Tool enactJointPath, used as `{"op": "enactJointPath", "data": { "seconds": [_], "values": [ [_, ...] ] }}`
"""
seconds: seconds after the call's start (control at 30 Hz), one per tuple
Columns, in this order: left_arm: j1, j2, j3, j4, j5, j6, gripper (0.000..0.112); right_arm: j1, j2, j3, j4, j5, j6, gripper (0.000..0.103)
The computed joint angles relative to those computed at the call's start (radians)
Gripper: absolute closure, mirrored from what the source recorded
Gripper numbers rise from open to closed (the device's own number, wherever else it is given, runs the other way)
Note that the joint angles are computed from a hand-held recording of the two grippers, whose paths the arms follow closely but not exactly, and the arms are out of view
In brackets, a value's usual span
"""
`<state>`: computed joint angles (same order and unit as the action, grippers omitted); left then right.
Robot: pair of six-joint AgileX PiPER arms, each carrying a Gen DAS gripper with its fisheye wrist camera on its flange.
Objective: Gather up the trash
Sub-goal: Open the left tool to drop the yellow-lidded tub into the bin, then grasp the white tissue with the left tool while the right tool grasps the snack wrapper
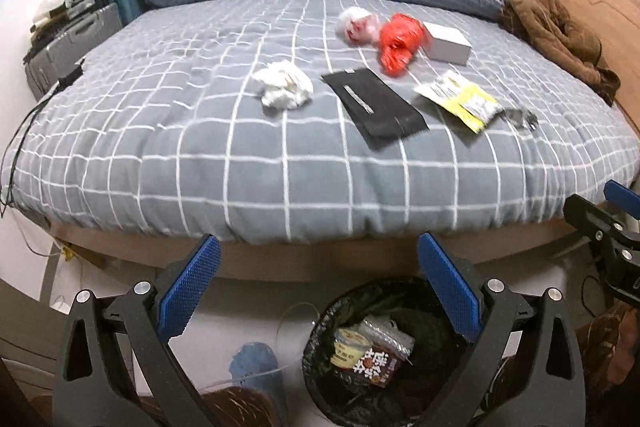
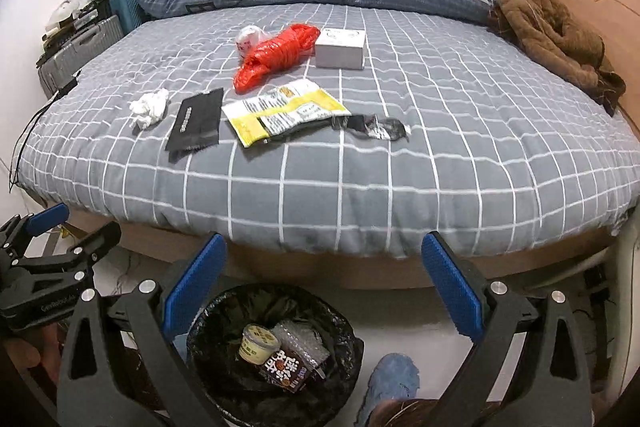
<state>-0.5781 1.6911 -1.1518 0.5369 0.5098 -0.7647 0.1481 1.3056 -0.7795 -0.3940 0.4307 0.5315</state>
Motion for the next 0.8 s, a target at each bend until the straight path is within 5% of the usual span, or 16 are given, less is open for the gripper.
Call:
{"op": "enactJointPath", "data": {
  "seconds": [0.27,0.8],
  "values": [
    [0.068,0.081,-0.142,-0.005,0.015,0.036,0.015,-0.022,0.101,-0.144,0.039,-0.028,-0.083,0.009],
    [0.172,0.372,-0.589,-0.241,0.127,0.332,0.016,-0.058,0.448,-0.484,0.278,-0.005,-0.37,0.009]
  ]
}}
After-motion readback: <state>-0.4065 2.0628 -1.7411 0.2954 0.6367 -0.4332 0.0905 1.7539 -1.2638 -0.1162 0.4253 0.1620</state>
